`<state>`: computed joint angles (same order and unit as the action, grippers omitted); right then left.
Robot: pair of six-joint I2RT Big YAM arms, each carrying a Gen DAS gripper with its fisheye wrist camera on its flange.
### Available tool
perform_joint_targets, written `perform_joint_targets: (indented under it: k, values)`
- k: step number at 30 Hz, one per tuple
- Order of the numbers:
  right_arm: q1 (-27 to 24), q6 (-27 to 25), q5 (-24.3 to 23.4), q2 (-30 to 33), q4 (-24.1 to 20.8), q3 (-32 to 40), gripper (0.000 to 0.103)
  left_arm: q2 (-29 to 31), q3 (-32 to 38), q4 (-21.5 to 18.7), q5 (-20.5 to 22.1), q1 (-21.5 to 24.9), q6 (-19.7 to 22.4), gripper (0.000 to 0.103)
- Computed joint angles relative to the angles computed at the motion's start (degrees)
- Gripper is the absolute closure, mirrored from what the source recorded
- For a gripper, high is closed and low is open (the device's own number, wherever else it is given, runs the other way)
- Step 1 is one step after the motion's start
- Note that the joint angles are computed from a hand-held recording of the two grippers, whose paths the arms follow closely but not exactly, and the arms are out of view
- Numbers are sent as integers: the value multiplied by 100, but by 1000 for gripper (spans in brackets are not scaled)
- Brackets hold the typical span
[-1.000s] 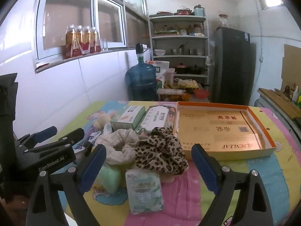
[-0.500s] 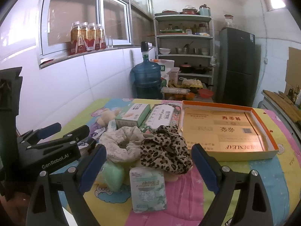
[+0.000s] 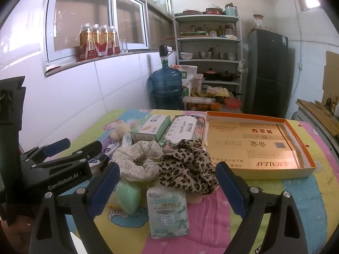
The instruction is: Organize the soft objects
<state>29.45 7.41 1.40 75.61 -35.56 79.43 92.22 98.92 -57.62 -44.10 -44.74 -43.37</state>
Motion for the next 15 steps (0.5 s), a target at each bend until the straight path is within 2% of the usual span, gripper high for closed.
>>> perform_joint_targets:
  k: [15]
  values:
    - [-17,28,-82,22,-36,5,11,-40,-75,15,22,18,-5,22]
